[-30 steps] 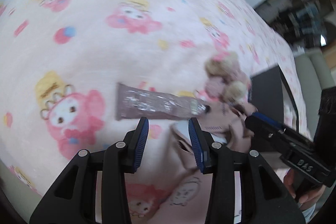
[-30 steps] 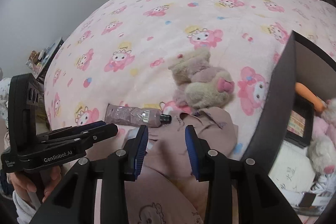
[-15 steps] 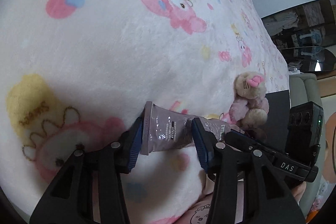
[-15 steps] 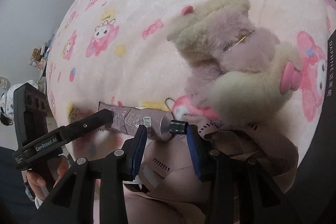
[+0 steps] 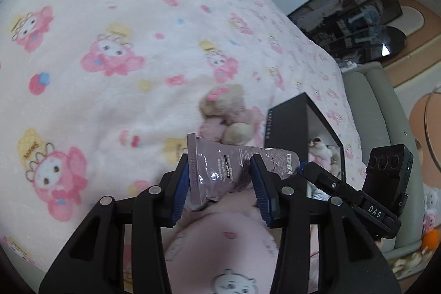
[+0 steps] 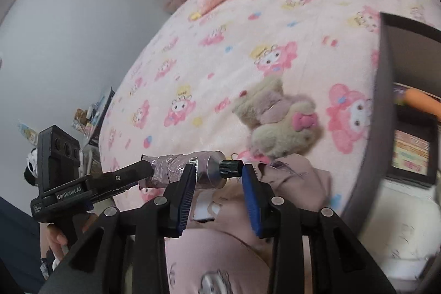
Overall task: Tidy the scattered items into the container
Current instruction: 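Carry the brown tube over the box with the left tool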
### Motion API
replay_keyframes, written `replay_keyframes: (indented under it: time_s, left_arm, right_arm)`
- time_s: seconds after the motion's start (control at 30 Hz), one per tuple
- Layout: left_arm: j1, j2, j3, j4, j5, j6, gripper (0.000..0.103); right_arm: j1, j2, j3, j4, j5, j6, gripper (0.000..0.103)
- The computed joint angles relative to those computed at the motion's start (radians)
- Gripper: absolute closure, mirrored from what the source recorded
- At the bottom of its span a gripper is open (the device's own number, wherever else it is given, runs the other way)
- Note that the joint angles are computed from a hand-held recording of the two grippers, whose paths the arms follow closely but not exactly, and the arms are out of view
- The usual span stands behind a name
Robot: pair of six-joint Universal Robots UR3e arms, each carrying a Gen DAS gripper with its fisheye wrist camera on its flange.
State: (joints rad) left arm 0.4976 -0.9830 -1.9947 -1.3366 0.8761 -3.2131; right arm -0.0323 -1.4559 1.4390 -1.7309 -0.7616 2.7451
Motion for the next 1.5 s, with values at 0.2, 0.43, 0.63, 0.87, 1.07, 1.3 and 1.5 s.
replay_keyframes:
  time_s: [0.2, 0.43, 0.63, 0.87, 1.07, 1.3, 1.5]
  left_arm:
    - [-0.457, -0.404, 0.271, 0.383, 0.070, -0.261, 0.061]
    - [-0.795, -0.866, 0.693, 0.446, 0.115, -0.373, 0.061]
    - [-0.886, -1.039, 0.860, 0.330, 0.191, -0.378, 0.067]
    - [-0.928, -1.073, 0.963, 0.235, 0.310, -0.350, 0.067]
    - [-0.907, -0.970, 0.822, 0.398, 0.373, -0.430, 0.068]
    - [-0.890, -0.973, 0.717, 0.523, 0.170, -0.458, 0.069]
    - [-0.895, -0.923, 0.694, 0.517, 0.195, -0.423, 0.072]
  right_arm:
    - [-0.362, -0.208, -0.018, 0.326, 0.071, -0.228, 0.072]
    - [-0.751, -0.331, -0.007, 0.478, 0.038, -0.437, 0.072]
    - [-0.737, -0.316, 0.160, 0.185, -0.139, -0.339, 0.072]
    - [-0.602, -0.352, 0.277, 0.087, -0.179, -0.387, 0.077]
    - [-0.662, -0.383, 0.299, 0.005, -0.152, -0.352, 0.077]
    - [-0.640, -0.344, 0.293, 0.005, -0.217, -0.302, 0.077]
    - [-0.695, -0.459, 0.329, 0.119, -0.156, -0.405, 0.077]
